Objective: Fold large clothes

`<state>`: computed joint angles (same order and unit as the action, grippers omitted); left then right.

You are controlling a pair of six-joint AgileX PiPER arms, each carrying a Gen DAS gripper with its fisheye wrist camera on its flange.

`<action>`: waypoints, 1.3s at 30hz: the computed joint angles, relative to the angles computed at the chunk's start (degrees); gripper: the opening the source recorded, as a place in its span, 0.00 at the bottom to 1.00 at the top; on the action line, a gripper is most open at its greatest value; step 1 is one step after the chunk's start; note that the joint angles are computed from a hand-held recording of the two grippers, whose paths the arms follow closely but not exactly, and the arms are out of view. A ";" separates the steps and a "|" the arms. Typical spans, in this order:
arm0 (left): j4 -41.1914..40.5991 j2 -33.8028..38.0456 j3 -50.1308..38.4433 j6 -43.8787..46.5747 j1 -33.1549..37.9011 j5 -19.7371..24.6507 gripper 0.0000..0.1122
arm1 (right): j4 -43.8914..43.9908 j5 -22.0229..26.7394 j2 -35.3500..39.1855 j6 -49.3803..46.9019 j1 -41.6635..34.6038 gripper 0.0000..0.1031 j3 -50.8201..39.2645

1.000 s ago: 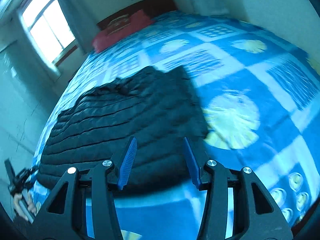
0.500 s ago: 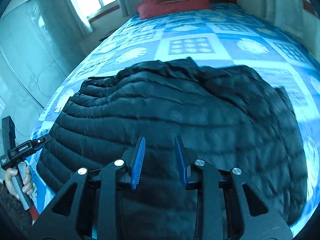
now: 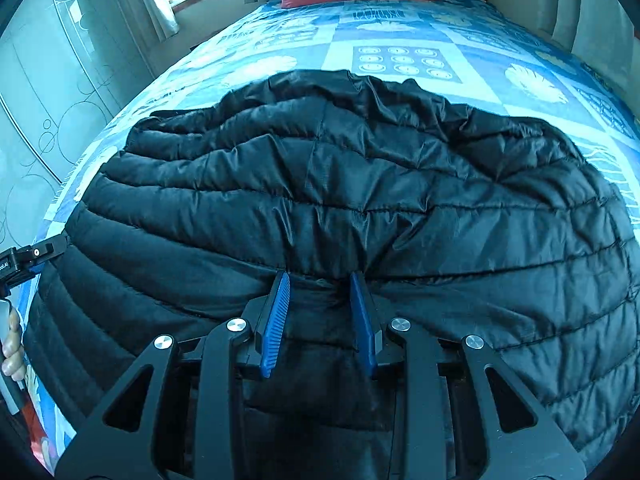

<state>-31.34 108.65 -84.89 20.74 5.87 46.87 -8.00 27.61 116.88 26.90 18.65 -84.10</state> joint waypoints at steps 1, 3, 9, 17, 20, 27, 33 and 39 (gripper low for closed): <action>0.42 0.56 -0.86 -0.21 -0.24 0.41 0.61 | -0.22 -0.07 0.07 0.15 0.07 0.30 0.04; 1.37 2.44 -3.56 -0.47 -0.67 2.54 0.61 | -1.14 -0.68 0.09 0.83 0.25 0.30 0.50; 2.00 7.14 -8.24 -0.93 -0.78 5.92 0.68 | -5.71 -2.05 0.09 4.89 1.23 0.30 1.67; -1.11 6.99 -7.70 0.05 0.25 6.77 0.69 | -9.95 -3.61 -0.36 8.98 2.27 0.30 3.63; -2.96 6.99 -7.14 0.52 1.17 6.92 0.69 | -11.53 -3.80 -0.49 10.67 2.77 0.30 4.03; -3.65 6.57 -6.86 2.15 -0.23 7.63 0.69 | -12.15 -4.05 -0.53 11.27 2.87 0.30 4.28; -5.17 9.21 -8.67 2.12 -0.33 8.58 0.50 | -11.18 -4.23 -0.42 10.48 2.72 0.30 4.19; 0.01 4.53 -6.51 0.76 -3.63 5.78 0.22 | -12.35 -2.56 0.14 11.36 3.34 0.30 2.87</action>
<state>-31.33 113.18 -91.40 21.50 2.23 52.64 -20.35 25.05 117.01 38.27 21.99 -81.23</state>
